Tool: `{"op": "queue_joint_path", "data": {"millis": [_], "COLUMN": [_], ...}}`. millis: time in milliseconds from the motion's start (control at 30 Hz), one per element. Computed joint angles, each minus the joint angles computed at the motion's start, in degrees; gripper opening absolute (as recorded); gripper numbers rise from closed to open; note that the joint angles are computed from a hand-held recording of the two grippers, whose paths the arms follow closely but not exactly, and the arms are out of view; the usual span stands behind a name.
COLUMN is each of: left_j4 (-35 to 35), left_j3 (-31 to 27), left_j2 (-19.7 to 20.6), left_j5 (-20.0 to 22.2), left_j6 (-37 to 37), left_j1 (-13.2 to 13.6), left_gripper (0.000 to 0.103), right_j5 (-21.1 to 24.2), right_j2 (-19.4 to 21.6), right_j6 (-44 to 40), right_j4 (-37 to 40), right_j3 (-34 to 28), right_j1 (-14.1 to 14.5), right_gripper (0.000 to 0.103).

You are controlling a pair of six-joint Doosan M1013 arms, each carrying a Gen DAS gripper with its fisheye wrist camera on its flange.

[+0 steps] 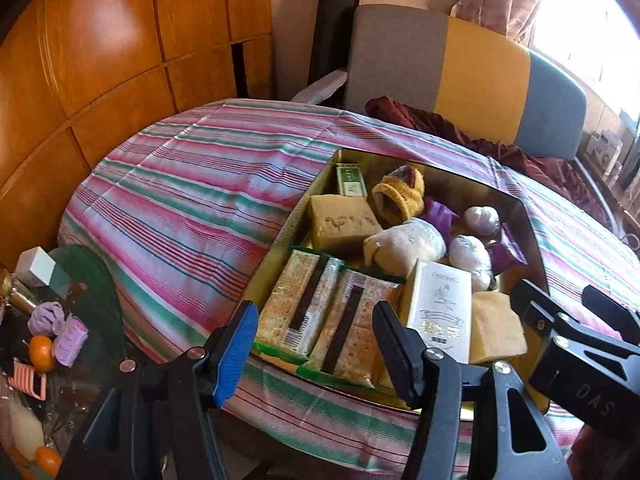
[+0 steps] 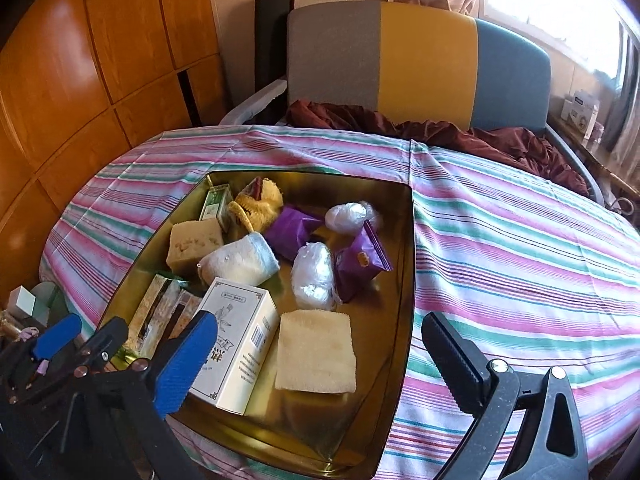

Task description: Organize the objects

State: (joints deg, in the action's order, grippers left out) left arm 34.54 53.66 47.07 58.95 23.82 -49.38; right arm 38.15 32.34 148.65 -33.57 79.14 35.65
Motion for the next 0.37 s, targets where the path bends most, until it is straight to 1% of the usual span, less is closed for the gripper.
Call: {"op": "queue_joint_path", "data": {"millis": [267,367], "left_j4": [4.83,5.27], "left_j3": [-0.20,-0.23], "left_j2": [0.41,0.44], "left_j5": [1.90,1.49], "left_j6": [-2.03,-1.56], "left_j1": [-0.81,-0.88], "left_gripper": [0.060,0.060], "right_j5": [0.19,0.24], "right_j2": [0.11,0.13], "right_j6": [0.65,0.62], "right_j4": [0.38,0.52], "right_j3": [0.16,0.20], "right_j1": [-0.28,-0.33], "right_gripper": [0.103,0.103]}}
